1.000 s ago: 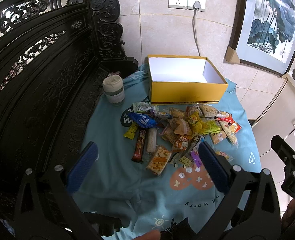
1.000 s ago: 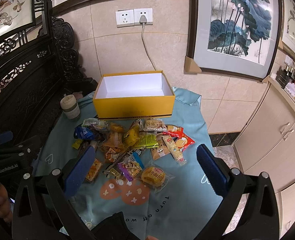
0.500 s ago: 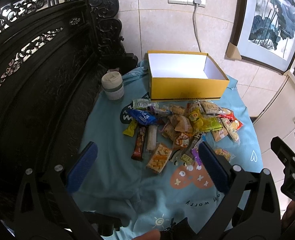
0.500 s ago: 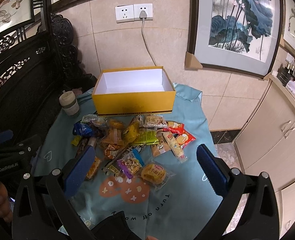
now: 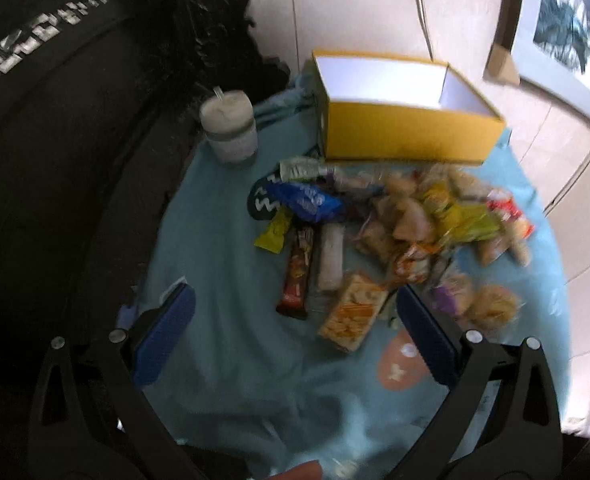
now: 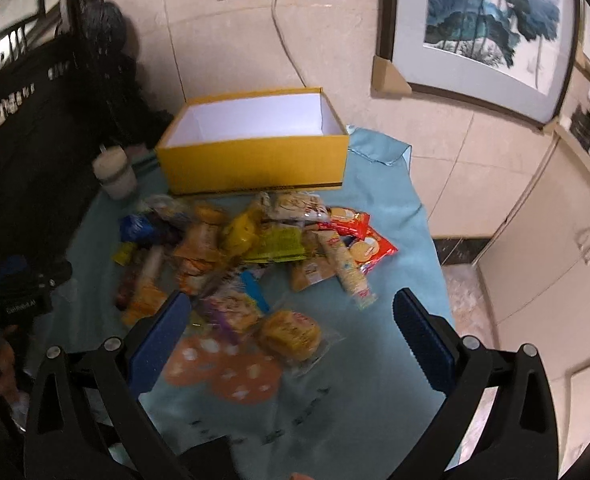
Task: Organize snacks
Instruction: 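Grasp the yellow bread roll with the right tool while the left tool grasps the puffed-snack pack, then carry both packs into the yellow box and open both tools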
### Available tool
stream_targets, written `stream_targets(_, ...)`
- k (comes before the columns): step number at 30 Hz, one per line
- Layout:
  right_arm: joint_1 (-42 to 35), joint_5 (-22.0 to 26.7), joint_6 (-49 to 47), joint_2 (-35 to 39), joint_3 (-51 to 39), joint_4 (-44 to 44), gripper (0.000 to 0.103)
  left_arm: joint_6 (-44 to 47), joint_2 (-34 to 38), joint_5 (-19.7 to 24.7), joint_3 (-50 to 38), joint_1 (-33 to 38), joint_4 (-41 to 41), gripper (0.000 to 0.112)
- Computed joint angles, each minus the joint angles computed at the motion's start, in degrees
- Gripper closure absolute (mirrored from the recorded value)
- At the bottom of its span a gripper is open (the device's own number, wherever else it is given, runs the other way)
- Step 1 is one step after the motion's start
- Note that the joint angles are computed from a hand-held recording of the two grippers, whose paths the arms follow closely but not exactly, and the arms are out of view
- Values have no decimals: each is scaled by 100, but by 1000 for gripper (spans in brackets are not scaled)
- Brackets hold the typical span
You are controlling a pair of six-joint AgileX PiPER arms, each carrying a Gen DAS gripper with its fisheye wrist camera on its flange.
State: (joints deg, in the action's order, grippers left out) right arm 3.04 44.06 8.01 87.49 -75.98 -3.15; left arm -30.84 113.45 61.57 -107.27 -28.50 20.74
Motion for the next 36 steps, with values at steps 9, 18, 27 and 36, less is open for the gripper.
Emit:
stream_targets(9, -538, -861, -2021, 894, 841, 1178, 2, 247, 615, -1089, 924, 139, -338, 12)
stream_targets(18, -272, -1044, -2569, 1868, 473, 1236, 2, 802, 1192, -1557, 971, -148, -236, 31)
stream_targets(27, -608, -733, -3393, 2297, 237, 2050, 44, 1143, 470, -3365, 2544, -73, -506, 65)
stream_targets(36, -941, -789, -4114, 1511, 873, 2922, 45, 1365, -142, -3816, 3038, -75, -760, 66)
